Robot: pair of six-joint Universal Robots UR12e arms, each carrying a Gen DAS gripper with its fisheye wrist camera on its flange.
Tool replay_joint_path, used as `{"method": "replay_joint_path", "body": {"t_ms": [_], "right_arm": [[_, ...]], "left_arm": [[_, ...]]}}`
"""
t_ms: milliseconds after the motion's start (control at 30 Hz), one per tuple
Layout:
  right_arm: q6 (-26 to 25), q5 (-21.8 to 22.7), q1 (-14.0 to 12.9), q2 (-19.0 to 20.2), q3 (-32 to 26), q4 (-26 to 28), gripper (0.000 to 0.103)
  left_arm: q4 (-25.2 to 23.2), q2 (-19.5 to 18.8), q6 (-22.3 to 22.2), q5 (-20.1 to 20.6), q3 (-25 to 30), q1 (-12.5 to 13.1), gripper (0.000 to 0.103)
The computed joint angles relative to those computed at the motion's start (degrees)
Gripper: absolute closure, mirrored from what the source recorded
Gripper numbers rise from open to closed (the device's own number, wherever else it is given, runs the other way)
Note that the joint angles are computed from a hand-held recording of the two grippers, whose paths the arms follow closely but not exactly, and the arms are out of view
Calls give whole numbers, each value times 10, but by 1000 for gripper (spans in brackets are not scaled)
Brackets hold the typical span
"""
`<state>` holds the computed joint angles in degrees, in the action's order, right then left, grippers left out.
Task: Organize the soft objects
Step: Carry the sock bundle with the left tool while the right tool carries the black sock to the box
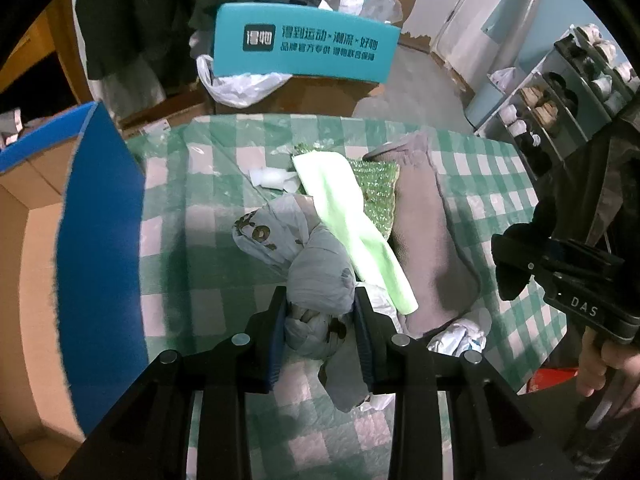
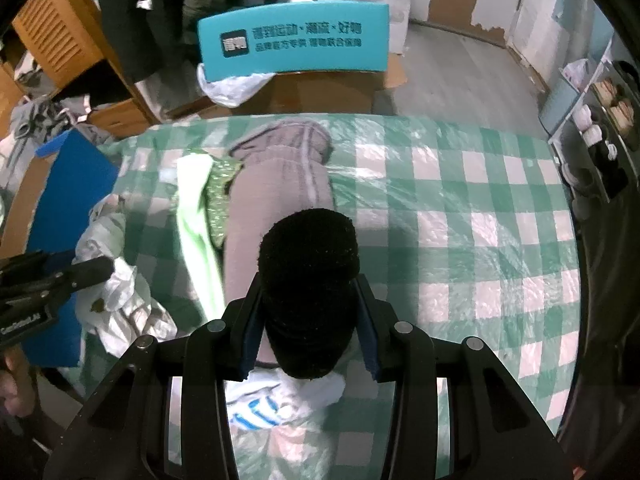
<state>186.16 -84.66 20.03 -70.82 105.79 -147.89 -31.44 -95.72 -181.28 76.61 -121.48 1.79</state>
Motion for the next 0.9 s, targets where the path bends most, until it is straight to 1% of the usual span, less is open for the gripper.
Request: {"method": "replay_joint_path", "body": {"t_ms": [233,333,467,767,900], "right_arm": [[-8,8,10,-12,3,-8,63],[-13,12,14,-16,3,-10,63],[-17,17,20,-20,1,-14,63],[-36,38,41,-24,-9,-24,63],[-44,50,51,-23,-15,-23,63]], "left_arm": [[15,26,6,2,-15,5,72],[22,38,10,16,-21,5,72],[31,54,13,20,-30,9,72],[35,88,8,6,-48,31,72],[30,106,9,-10,-59,49,72]]}}
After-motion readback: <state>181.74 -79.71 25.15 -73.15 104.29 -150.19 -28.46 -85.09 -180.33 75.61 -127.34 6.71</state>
